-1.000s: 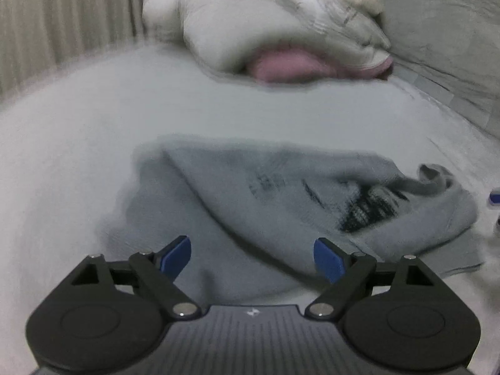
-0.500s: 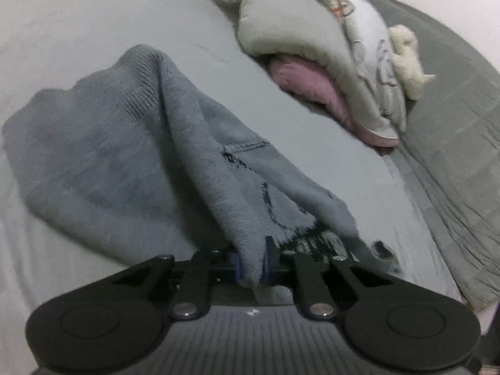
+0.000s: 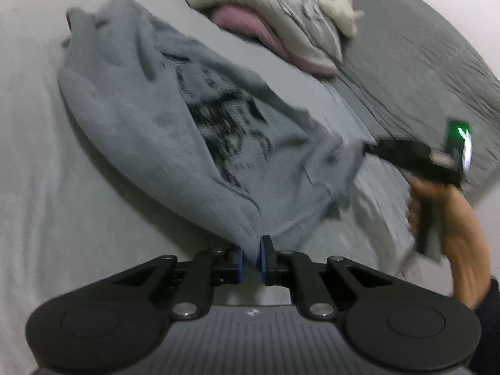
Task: Fold clothes
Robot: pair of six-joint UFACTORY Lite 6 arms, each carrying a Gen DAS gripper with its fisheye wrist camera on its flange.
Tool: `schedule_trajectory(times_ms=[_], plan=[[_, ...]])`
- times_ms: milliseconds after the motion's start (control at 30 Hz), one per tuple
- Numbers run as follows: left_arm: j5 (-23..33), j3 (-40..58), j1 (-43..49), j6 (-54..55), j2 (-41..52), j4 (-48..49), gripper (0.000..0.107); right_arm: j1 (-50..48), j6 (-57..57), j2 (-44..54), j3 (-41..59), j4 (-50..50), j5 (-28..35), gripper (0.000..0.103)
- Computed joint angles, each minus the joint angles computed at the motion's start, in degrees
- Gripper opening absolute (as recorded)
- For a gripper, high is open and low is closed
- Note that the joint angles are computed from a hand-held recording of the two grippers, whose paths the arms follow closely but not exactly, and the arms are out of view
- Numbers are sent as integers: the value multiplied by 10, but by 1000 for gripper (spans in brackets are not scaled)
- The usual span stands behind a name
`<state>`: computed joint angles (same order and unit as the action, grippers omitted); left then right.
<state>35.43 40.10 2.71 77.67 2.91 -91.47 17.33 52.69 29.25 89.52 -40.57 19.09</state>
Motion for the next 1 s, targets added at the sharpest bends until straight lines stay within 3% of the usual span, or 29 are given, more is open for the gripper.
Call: schedule_trajectory(times_ms=[267,400,533,600,700,733,767,833,1000], plan=[[49,2,89,-72,-64,126,14,-3,99,17,14,-67,31,7],[33,71,135,-93,-23,165,20,-16,121,40,45,-81,42,36],[1,185,159,-100,43,202,38,-27,162,39,48,-106,38,47],[-11,234,162,-102,77,218,50,-32,251,19,27,-171,42,52],[-47,347,146,-136,158,278,75,-41,301,19,29,-210,54,88],[-58,379,139,-153,183,300,85,-44,302,25,36,-212,58,90],[-65,407,132,-171,205,322,88,-46,290,31,45,-200,61,91],[-74,469,119,-213,251,370,88,-56,287,33,51,-188,59,94],[-79,609,88,-313,349,467,92,-71,417,8,23,-276,71,100]])
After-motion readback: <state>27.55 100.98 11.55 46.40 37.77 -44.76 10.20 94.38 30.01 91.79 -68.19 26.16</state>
